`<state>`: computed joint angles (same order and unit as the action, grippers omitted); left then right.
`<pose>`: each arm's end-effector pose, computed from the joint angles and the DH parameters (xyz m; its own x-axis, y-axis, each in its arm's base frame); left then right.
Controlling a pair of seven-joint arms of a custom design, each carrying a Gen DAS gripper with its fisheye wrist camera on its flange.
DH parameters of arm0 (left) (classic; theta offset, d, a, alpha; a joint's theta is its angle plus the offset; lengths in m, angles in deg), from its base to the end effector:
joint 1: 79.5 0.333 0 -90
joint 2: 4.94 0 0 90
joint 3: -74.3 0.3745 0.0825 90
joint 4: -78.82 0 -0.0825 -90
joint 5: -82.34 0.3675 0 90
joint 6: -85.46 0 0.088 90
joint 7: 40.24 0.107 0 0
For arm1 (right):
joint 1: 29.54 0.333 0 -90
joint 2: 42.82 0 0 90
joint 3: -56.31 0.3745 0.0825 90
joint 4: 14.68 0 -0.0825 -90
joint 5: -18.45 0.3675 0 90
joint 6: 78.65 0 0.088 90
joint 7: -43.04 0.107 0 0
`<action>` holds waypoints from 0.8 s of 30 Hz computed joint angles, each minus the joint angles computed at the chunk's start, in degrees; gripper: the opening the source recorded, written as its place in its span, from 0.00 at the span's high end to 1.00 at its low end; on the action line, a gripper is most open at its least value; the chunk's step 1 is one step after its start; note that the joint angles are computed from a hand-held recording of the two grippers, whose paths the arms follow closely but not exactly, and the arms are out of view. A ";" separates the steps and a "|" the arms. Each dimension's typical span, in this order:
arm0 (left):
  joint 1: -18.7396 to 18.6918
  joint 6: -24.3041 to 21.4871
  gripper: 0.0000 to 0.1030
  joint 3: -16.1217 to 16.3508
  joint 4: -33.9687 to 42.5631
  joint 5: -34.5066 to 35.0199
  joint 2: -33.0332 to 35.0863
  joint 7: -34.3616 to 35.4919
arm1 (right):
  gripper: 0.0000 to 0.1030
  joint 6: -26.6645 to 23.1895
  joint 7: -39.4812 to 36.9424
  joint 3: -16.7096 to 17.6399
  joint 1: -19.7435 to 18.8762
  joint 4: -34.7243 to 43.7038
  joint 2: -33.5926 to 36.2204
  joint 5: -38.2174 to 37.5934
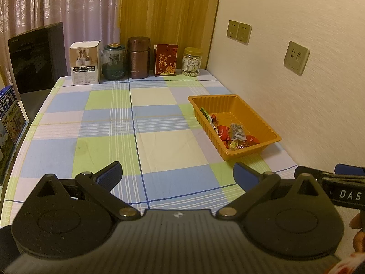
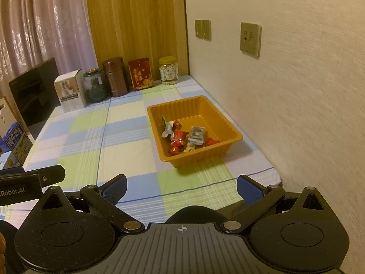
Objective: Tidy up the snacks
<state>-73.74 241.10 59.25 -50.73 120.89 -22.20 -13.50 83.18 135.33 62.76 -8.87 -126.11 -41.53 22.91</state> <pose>0.4642 -0.1158 0.6202 0.3414 -0.9325 0.1182 -0.5636 -0.3037 -0.7682 0.5363 0.2694 0.6361 0.4027 -0.9094 -0.1043 -0.6327 -0.1942 -0.7496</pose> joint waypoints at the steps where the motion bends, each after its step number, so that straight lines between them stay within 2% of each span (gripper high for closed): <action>1: -0.06 -0.02 0.00 0.04 0.01 -0.08 0.00 0.07 | 0.01 0.03 -0.09 0.00 0.00 -0.01 -0.01 0.11; 24: -0.06 0.22 0.00 0.20 -0.21 -0.51 -0.07 0.76 | 0.01 0.22 0.36 -0.03 0.02 -0.09 0.14 -0.26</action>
